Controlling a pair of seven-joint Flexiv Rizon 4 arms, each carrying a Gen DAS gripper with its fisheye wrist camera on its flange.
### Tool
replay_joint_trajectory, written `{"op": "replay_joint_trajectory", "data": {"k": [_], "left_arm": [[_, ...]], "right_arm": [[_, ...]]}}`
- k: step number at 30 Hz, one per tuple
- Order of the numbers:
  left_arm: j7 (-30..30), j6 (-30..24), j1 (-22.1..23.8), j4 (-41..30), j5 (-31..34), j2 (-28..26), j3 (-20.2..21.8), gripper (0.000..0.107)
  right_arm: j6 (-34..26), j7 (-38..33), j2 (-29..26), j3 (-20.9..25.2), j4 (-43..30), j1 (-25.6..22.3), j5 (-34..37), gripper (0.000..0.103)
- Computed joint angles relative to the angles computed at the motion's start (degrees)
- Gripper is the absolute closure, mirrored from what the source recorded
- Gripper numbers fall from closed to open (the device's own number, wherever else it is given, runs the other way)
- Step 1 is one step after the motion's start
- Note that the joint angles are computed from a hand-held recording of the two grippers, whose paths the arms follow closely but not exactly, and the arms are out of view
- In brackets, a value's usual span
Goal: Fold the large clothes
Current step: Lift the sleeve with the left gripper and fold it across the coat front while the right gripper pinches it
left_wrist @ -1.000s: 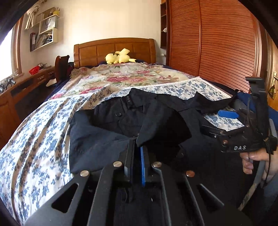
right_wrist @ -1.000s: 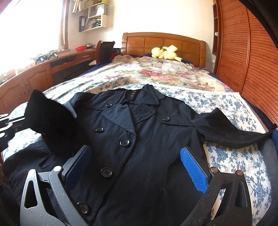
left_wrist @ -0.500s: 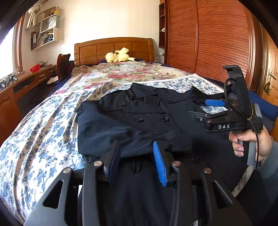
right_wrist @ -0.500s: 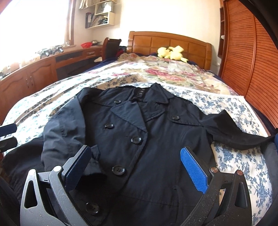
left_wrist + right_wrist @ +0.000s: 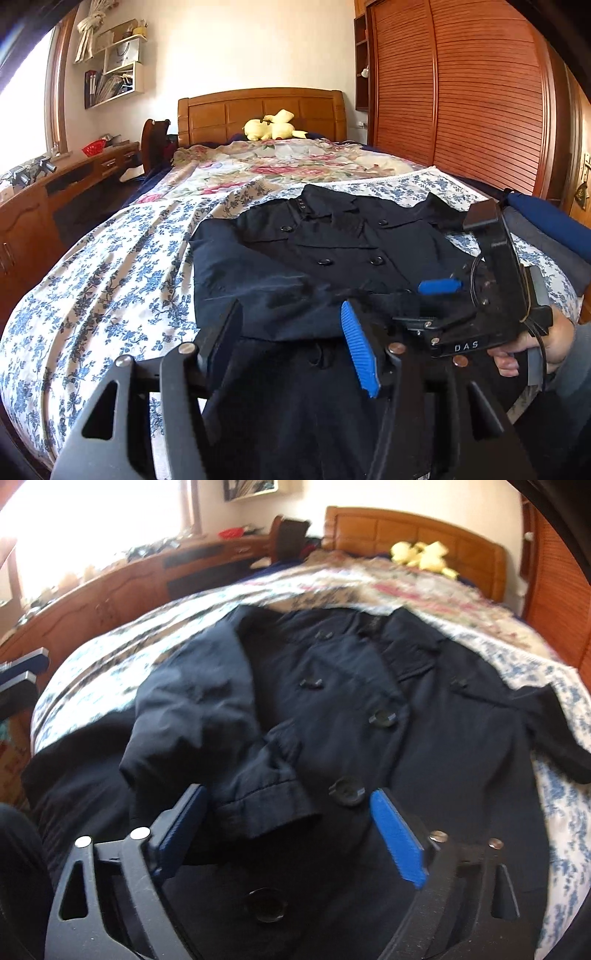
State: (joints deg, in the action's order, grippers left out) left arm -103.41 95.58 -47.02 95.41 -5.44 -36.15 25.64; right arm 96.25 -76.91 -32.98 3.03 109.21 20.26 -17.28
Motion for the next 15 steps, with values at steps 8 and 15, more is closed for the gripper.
{"op": "replay_joint_trajectory", "data": {"k": [8, 15], "left_arm": [[-0.45, 0.17, -0.35, -0.08, -0.28, -0.31, 0.83, 0.052], [-0.39, 1.33, -0.54, -0.09, -0.98, -0.32, 0.82, 0.052]], "right_arm": [[-3.52, -7.69, -1.36, 13.00, -1.27, -9.57, 0.56, 0.086], [5.15, -9.07, 3.01, 10.32, 3.70, -8.19, 1.36, 0.099]]}}
